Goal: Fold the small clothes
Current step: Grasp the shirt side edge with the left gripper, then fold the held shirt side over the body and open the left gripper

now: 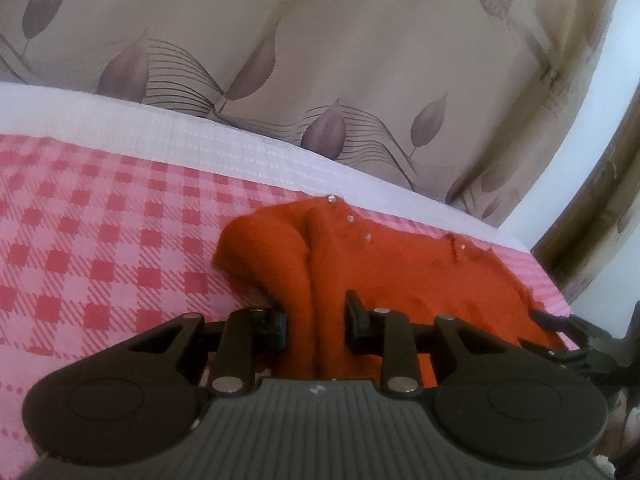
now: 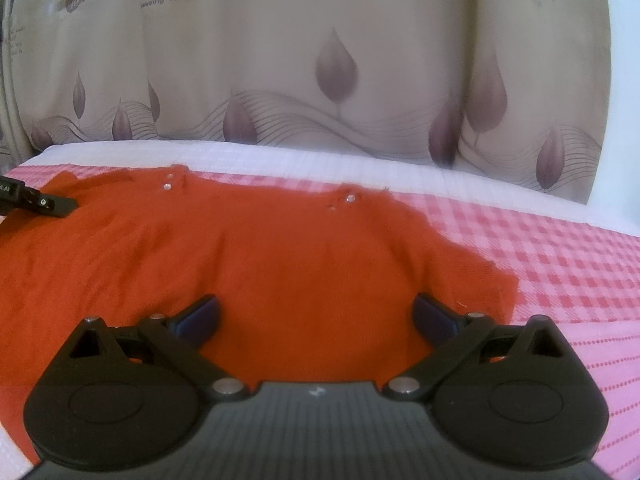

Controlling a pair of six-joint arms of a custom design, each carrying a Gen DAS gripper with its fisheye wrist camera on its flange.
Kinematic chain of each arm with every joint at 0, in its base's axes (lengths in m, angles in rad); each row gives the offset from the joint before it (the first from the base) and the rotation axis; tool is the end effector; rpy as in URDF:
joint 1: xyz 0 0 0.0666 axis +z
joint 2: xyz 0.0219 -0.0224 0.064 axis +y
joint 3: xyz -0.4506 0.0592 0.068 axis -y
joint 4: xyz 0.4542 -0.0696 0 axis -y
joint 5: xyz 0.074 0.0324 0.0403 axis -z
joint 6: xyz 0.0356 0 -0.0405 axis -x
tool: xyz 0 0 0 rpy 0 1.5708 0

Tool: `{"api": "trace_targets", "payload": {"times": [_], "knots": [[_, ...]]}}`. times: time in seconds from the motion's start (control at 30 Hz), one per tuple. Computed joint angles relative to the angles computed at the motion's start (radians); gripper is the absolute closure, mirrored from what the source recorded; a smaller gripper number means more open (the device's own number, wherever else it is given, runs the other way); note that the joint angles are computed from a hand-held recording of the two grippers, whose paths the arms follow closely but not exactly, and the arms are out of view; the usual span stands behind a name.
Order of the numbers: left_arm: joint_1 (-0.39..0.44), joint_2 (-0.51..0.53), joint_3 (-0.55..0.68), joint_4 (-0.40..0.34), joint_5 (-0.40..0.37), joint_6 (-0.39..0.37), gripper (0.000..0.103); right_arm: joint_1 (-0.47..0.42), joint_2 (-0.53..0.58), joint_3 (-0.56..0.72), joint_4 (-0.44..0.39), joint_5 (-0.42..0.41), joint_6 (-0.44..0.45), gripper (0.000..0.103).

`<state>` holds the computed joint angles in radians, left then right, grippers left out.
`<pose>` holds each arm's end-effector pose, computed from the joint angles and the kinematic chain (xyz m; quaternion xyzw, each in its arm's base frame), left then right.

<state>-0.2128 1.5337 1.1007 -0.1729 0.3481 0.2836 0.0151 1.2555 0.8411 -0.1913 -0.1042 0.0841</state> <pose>0.5581 -0.1334 0.3315 0.0494 0.8748 -0.2610 0.4052 0.4523 0.0101 0.3347 -0.0680 0.8823 0.0301 0.4647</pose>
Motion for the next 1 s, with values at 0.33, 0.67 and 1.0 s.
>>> {"api": "trace_targets", "payload": {"times": [0.33,0.67,1.0], "knots": [[0.001,0.003,0.003,-0.004,0.005,-0.010,0.069,-0.005,-0.001,0.001,-0.002,-0.013,-0.006,0.000],[0.014,0.014,0.006,0.014,0.043,0.037,0.068,-0.021,-0.006,-0.007,0.015,-0.052,-0.018,0.000],[-0.010,0.018,0.048,-0.070,-0.034,0.090,0.083,-0.040,-0.010,-0.013,0.031,-0.102,-0.042,0.000]]}}
